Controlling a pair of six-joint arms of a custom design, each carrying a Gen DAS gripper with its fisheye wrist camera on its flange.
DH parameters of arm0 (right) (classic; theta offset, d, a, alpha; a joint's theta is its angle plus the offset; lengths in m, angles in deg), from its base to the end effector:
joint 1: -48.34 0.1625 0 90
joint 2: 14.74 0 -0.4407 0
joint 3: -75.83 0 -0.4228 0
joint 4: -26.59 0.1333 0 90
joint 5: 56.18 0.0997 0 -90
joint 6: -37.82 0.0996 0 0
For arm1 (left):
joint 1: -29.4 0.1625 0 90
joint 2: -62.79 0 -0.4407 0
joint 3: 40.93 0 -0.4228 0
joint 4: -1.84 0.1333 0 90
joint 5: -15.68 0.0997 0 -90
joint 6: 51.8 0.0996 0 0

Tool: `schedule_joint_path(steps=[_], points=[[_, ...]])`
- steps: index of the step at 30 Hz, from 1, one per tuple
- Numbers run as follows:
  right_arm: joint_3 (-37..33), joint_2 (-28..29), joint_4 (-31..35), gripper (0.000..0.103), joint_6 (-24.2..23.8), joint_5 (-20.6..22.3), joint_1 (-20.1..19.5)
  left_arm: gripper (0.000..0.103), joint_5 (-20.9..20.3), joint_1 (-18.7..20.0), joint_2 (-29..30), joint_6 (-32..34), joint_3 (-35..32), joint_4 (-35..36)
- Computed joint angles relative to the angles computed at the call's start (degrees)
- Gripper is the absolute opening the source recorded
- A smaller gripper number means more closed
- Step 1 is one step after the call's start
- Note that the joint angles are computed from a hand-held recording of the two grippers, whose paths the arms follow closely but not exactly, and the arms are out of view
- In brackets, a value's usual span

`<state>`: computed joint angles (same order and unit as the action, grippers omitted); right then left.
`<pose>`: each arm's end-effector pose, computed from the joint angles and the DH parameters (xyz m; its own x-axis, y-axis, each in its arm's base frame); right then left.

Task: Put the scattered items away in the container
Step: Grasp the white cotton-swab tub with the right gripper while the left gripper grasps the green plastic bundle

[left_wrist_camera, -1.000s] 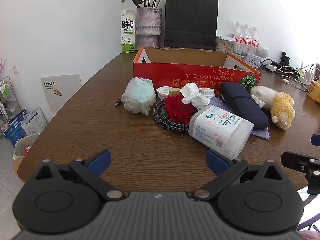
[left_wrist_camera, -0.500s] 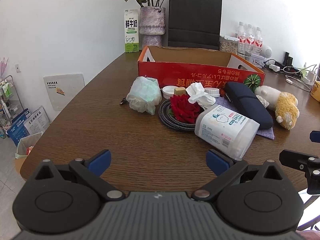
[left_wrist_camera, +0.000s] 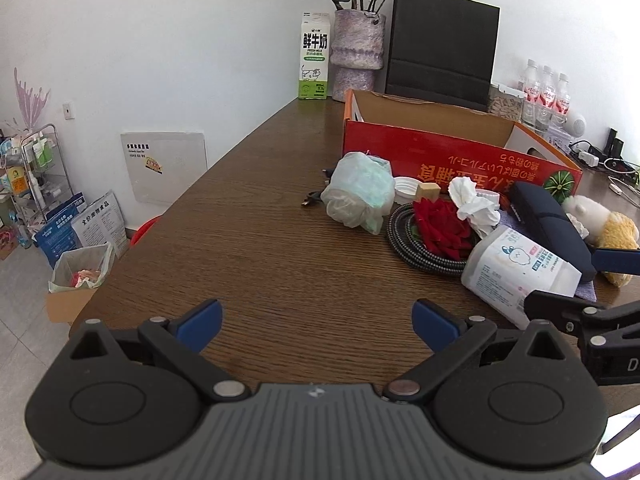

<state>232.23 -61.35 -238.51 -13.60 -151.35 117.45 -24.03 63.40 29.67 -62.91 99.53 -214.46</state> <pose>0.0123 -0.3165 0.1341 -0.6785 -0.0359 0.7337 -0.6117 0.5808 -0.5372 -0.1795 -0.3743 -0.0281 -0.7050 0.2807 -0.6513 0.6606 0.5941 -0.4590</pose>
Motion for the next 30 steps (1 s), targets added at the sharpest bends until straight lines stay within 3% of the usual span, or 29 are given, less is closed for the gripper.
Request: schedule_joint_path(steps=[4, 7, 8, 10, 16, 30], points=[[-2.93, -0.56, 5.38, 0.088, -2.83, 0.51, 0.48, 0.103, 0.04, 1.06, -0.76, -0.14, -0.24, 0.64], [-5.34, -2.3, 13.18, 0.073, -2.79, -2.72, 1.66, 0.103, 0.19, 1.4, -0.92, 0.57, -0.19, -0.39], [-5.61, -2.65, 14.45, 0.066, -2.1, -2.01, 1.32, 0.103, 0.36, 1.45, -0.93, 0.77, -0.15, -0.74], [-5.13, -4.3, 17.35, 0.065, -0.95, -0.21, 0.6, 0.103, 0.52, 1.75, -1.05, 0.88, -0.09, -1.11], [-3.56, -2.23, 11.48, 0.065, -1.11, 3.09, -0.68, 0.103, -0.37, 3.16, -1.58, 0.62, -0.69, -0.18], [-2.47, -6.5, 7.11, 0.065, 2.62, 7.25, -2.08, 0.103, -0.65, 3.72, -1.47, 5.19, -4.29, -0.7]])
